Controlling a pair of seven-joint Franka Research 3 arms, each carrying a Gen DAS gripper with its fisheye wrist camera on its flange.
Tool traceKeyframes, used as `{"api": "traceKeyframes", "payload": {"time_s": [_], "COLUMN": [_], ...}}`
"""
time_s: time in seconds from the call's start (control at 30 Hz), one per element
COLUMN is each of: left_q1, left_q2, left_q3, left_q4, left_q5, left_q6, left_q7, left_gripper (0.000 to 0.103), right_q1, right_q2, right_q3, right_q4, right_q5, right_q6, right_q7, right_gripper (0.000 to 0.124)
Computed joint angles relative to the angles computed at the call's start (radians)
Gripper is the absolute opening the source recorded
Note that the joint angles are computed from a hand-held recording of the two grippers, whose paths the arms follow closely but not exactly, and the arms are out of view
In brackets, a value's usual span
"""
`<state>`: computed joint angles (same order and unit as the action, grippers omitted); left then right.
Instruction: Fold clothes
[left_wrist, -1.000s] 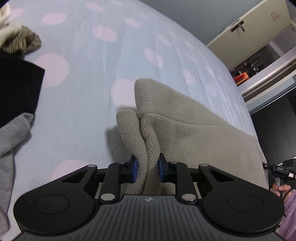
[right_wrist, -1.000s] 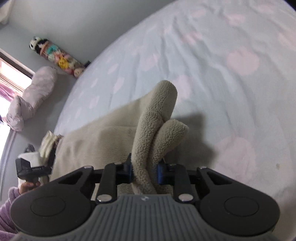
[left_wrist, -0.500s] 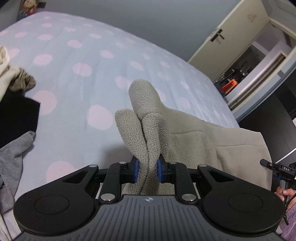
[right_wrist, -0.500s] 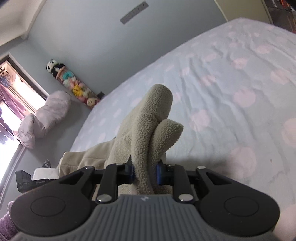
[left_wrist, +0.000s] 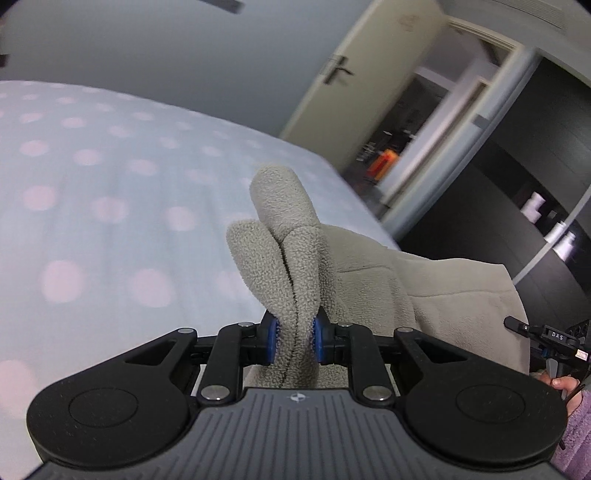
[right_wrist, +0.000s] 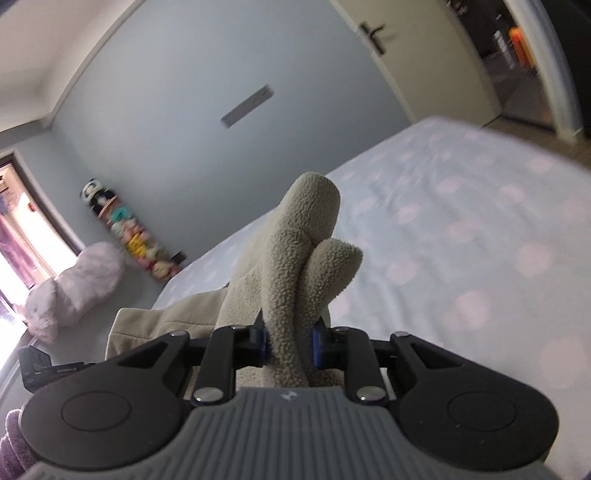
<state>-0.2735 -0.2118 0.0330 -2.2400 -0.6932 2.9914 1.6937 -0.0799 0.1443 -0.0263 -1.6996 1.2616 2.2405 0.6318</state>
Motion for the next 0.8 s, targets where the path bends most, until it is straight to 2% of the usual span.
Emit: {"api": "traceKeyframes", "payload": {"time_s": [0.07, 0.17, 0.27, 0.37, 0.57, 0.8], "left_q1": [-0.04, -0.06, -0.055, -0.037, -0.032, -0.041], "left_q2": [0.062, 0.163, 0.273, 0.389, 0.613, 0.824], "left_q3": [-0.003, -0.047, -0.11, -0.179, -0.266, -0.3], "left_q4": [0.071, 0.191, 0.319, 0.45, 0.689, 0.905], "left_q5": [-0.055, -0.155, -0.245, -0.283, -0.14, 0.034], "left_q6": [-0.002, -0.021, -0.048, -0.091, -0.222, -0.311], "left_q7": [0.049, 0.13, 0.2, 0.235, 0.172, 0.009], "left_gripper": [0.017, 0.017, 0.017, 0.017, 0.016, 0.016], "right_q1": [-0.022, -0.053, -0.09, -0.13, -0.213, -0.268], "right_q2": [-0.019, -0.034, -0.035, -0.004, 0.151, 0.454], "right_q3": [-0.025, -0.059, -0.086, -0.108, -0.105, -0.059], "right_q4": [0.005, 0.031, 0.073, 0.152, 0.394, 0.803], "right_q5": [-0.042, -0.116, -0.174, -0.252, -0.407, -0.585], "right_q6": [-0.003, 0.004, 0.018, 0.03, 0.033, -0.053], "right_q7": [0.02, 0.061, 0.083, 0.118, 0.224, 0.351], "right_gripper": [0.023, 0.023, 0.023, 0.023, 0.023, 0.023]}}
